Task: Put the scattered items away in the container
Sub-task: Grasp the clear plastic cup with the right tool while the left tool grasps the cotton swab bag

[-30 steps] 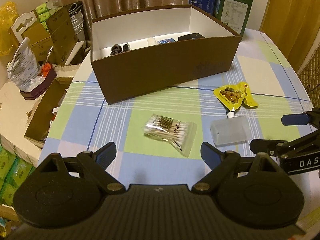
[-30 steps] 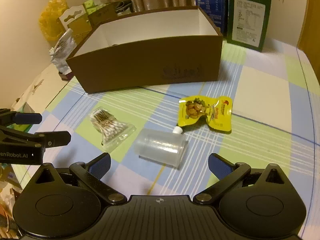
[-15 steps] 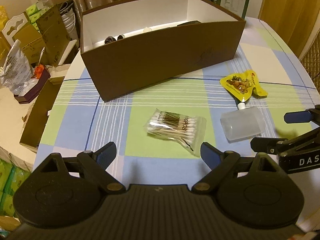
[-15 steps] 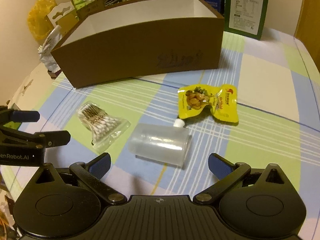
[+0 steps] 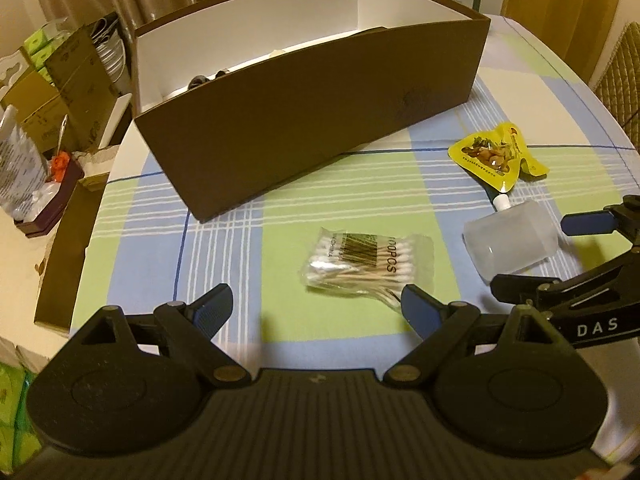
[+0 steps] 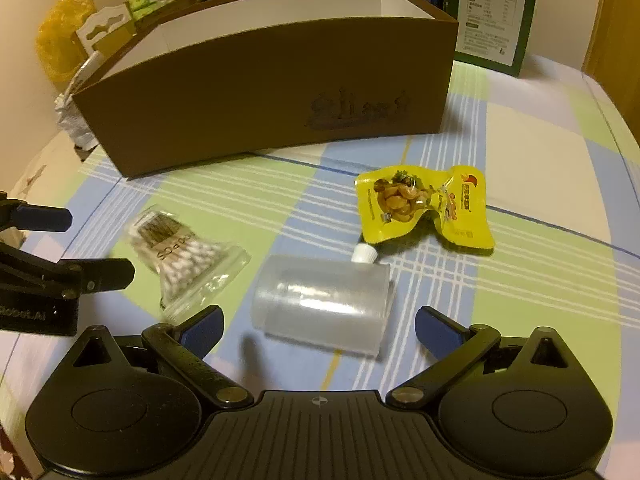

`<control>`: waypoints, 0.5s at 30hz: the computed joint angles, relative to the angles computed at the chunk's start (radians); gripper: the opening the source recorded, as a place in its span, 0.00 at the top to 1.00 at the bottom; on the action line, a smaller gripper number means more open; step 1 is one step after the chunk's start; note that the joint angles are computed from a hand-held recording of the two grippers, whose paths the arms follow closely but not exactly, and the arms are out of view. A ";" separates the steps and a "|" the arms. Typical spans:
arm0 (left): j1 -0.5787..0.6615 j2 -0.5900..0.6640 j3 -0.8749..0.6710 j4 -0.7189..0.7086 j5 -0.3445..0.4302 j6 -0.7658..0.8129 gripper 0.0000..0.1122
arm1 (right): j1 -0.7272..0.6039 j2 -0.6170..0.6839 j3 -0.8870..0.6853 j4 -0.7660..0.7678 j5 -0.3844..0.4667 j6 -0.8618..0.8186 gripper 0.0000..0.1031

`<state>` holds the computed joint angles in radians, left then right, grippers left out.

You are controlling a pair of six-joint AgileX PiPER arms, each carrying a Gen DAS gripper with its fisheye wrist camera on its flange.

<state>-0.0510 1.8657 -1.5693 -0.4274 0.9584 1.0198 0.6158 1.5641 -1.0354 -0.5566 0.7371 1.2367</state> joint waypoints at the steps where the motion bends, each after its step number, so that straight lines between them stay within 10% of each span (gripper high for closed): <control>1: -0.002 0.010 -0.013 -0.001 0.006 0.005 0.21 | 0.001 0.011 -0.007 -0.010 0.005 0.009 0.03; 7: -0.021 0.054 -0.060 0.005 0.019 0.018 0.21 | -0.014 0.024 0.005 -0.001 -0.007 -0.009 0.28; 15: -0.039 0.089 -0.088 -0.007 0.056 0.033 0.21 | -0.023 -0.033 0.059 -0.015 0.026 -0.009 0.33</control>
